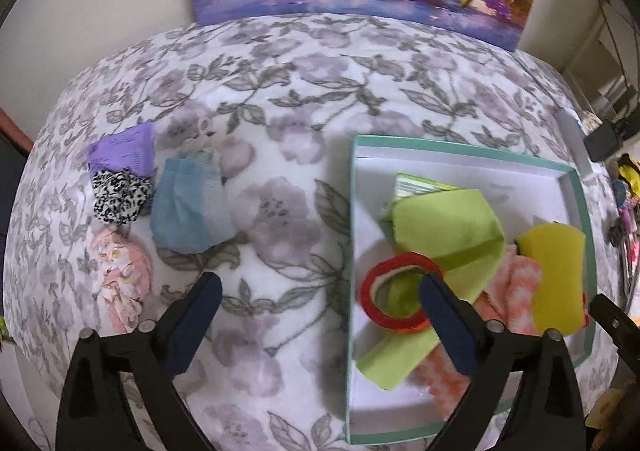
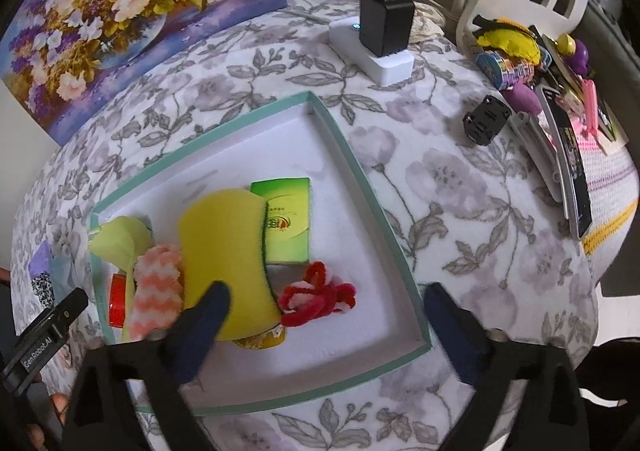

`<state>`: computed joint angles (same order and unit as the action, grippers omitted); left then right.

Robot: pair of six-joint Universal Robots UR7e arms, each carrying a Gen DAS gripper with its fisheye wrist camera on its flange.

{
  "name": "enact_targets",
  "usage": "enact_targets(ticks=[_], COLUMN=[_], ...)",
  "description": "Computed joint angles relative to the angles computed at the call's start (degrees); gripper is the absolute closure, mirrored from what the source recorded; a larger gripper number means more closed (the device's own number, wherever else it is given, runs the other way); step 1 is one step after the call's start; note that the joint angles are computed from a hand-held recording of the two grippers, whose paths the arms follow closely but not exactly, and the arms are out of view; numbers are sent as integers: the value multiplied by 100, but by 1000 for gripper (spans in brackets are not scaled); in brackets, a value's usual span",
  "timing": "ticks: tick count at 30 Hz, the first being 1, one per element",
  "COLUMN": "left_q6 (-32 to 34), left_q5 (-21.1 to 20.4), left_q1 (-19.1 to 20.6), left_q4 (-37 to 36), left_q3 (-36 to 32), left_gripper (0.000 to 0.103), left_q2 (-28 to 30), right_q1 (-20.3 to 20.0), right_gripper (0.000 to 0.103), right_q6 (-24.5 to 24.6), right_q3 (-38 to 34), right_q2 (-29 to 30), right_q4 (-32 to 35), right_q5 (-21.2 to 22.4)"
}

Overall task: Organize soft objects
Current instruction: 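Open both grippers to drop the tape roll and fuzzy tie into the tray, then move both open grippers back toward the remaining pile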

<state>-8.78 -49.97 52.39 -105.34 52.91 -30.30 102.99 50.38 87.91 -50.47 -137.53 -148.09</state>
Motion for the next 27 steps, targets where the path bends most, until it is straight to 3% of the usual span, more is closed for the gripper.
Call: enact_targets(ticks=[7, 21, 24, 27], left_q6=[-93, 17, -48, -31], left_q5=[139, 57, -126, 129], left_q1=[34, 76, 162, 212], left_q4=[-32, 24, 106, 74], left_q3=[-34, -207, -398, -517], left_gripper=[3, 3, 3, 3], left_q2=[-1, 20, 4, -27], right_q1=[21, 108, 199, 290], right_gripper=[0, 0, 0, 0], right_q6=[-239, -308, -624, -930], right_q3=[-46, -341, -575, -981], right_q2=[86, 298, 488, 784], right_q4=[-266, -92, -282, -296], right_q5=[45, 66, 93, 140])
